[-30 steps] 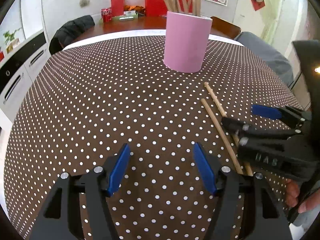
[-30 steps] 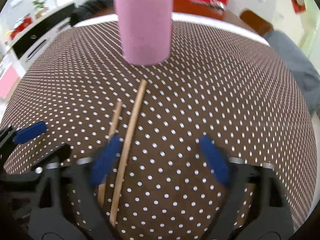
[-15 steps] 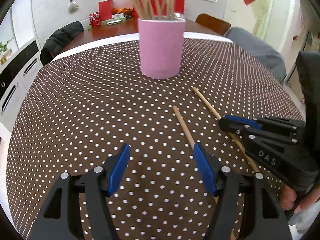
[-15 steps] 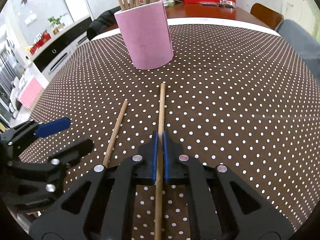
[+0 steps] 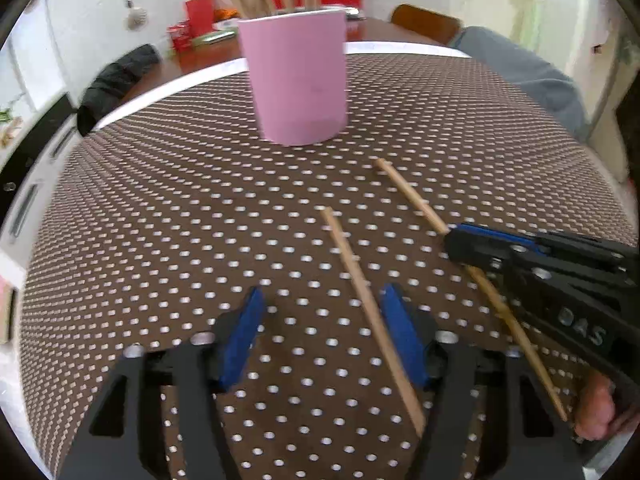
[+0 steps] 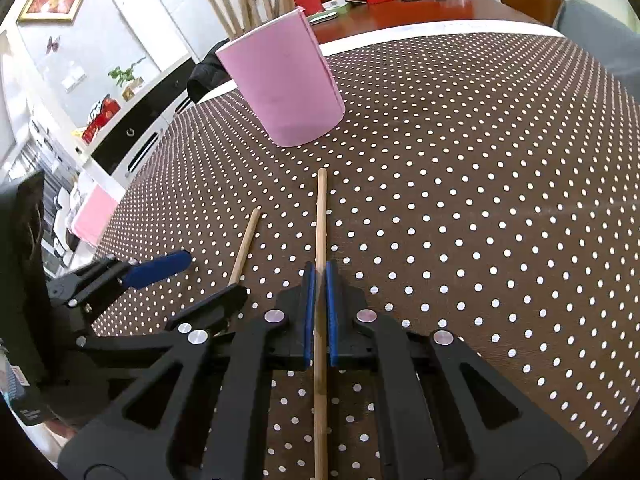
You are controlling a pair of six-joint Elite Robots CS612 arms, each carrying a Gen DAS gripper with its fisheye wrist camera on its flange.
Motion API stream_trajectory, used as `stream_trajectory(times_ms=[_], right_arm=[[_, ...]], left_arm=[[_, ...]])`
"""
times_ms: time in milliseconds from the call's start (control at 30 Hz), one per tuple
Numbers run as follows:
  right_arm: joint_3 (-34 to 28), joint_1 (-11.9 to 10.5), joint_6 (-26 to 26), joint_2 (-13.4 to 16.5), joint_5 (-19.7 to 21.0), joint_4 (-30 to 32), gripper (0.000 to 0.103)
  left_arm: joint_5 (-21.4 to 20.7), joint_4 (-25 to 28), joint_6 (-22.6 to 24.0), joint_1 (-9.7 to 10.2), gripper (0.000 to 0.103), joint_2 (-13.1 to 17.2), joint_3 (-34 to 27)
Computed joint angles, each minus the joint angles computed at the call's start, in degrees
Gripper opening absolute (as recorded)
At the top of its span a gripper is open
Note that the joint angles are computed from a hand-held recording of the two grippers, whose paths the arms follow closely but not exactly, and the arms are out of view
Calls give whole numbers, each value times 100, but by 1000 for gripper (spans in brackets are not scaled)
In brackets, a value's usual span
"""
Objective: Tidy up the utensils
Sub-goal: 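Close the right gripper on a wooden chopstick while the left gripper grasps another, then lift both held chopsticks upright and carry them over the pink cup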
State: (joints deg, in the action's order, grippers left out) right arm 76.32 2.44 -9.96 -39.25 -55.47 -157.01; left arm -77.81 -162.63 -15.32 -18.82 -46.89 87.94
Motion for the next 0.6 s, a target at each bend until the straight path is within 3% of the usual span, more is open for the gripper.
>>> stream_trajectory(times_ms=[100, 200, 300, 600], right_arm=[[37, -27, -55, -25, -29, -10, 5], [61, 17, -93, -63, -212, -19, 5], [29, 70, -32, -84, -350, 19, 5], [152, 106, 415, -189, -524, -658, 5]], left_arm=[[34, -132, 213, -11, 12, -4, 38], [209, -303, 297, -42, 8, 17, 71], [131, -407, 272, -3, 6, -6, 142], [85, -807, 216, 90, 6, -43, 239]])
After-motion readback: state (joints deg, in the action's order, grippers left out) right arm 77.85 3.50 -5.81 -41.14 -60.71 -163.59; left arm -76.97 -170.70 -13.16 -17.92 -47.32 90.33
